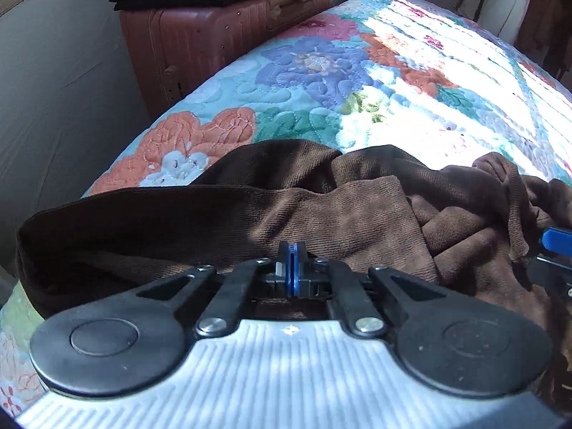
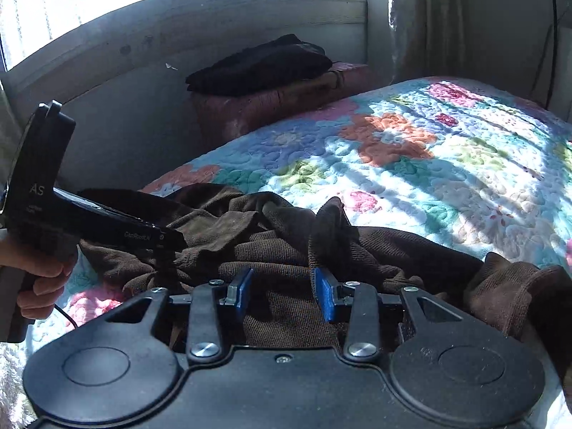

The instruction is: Fold clothes

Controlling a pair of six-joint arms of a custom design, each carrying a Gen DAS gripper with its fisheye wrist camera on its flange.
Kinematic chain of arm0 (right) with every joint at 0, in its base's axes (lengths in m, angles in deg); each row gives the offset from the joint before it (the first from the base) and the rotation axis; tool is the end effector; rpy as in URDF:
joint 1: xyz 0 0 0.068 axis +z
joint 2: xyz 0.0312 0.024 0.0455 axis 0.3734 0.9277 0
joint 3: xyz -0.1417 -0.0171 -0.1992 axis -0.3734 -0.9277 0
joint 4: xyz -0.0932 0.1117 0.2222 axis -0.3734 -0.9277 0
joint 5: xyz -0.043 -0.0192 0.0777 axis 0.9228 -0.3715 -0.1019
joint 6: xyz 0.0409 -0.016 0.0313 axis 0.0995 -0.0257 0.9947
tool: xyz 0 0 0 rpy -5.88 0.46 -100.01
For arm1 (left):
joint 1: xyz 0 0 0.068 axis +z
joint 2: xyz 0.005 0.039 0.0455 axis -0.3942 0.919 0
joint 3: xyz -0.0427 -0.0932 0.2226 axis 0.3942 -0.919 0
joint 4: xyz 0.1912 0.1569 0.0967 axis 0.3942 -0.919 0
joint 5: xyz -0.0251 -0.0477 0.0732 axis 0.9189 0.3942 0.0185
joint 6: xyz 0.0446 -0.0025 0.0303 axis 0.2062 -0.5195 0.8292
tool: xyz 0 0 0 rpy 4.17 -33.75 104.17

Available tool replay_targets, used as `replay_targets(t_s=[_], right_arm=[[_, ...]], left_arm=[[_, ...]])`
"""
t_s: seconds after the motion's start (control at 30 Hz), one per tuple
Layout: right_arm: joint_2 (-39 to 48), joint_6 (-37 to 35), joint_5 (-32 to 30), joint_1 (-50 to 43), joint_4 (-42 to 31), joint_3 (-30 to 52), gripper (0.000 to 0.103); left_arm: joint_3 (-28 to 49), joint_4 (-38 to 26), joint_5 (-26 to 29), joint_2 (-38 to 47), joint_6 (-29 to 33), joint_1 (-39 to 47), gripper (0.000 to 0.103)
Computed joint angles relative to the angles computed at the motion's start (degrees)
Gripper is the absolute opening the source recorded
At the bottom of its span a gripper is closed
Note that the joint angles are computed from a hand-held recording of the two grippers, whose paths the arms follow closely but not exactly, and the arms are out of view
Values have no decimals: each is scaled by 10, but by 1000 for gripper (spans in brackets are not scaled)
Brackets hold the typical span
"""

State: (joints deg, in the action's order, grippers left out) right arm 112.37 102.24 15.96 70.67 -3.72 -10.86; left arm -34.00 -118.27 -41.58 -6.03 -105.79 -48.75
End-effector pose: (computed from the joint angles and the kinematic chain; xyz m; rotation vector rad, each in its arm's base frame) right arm 0.1513 0.1585 0.2168 -0.3602 2.2829 0.3512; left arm 0.2173 -0.0986 0.2111 -0.0166 2.5308 -0.1787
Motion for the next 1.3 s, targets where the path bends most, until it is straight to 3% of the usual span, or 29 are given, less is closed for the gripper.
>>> replay_targets(t_s=[0.03,0.1,0.17,0.27,0.33,0.4,0.43,0.47,0.63,0.73,0.83,0.93,1.1,1.2,1.3], right_arm=[[-3,-8,2,-1,-3,0,43],[-10,-15,-1,-8,-7,0,43],[-15,-17,-3,-13,-9,1,43],[-13,-15,-5,-19,-9,0,46],[-3,-15,-1,-18,-14,5,46],[7,-7,10,-15,-22,10,46],[11,-3,13,-14,-25,13,47],[15,0,14,-14,-27,15,47],[20,11,12,-20,-30,21,47],[17,13,8,-20,-42,26,47],[11,-1,13,-13,-67,38,47],[-7,-1,31,-2,-97,42,47],[-27,10,33,5,-143,49,48],[-14,-15,21,10,-181,74,48],[-6,-28,3,14,-239,115,48]], left_arm=[[-5,4,28,-9,-7,18,4],[-12,13,95,-23,-19,48,18],[-26,38,144,-36,-20,46,49],[-20,48,130,-26,-9,-1,70],[-4,44,107,5,6,-33,74],[11,35,64,37,7,-59,72],[10,33,43,45,10,-66,52],[9,32,34,47,10,-68,16],[-20,23,42,-34,8,-13,14],[-25,-11,-36,-97,22,-8,14],[-25,-80,-182,-154,43,0,14],[-31,-123,-205,-191,65,82,14],[-56,-146,-85,-230,54,268,15],[-51,-146,-43,-242,58,265,17],[-40,-148,-42,-258,59,210,24]])
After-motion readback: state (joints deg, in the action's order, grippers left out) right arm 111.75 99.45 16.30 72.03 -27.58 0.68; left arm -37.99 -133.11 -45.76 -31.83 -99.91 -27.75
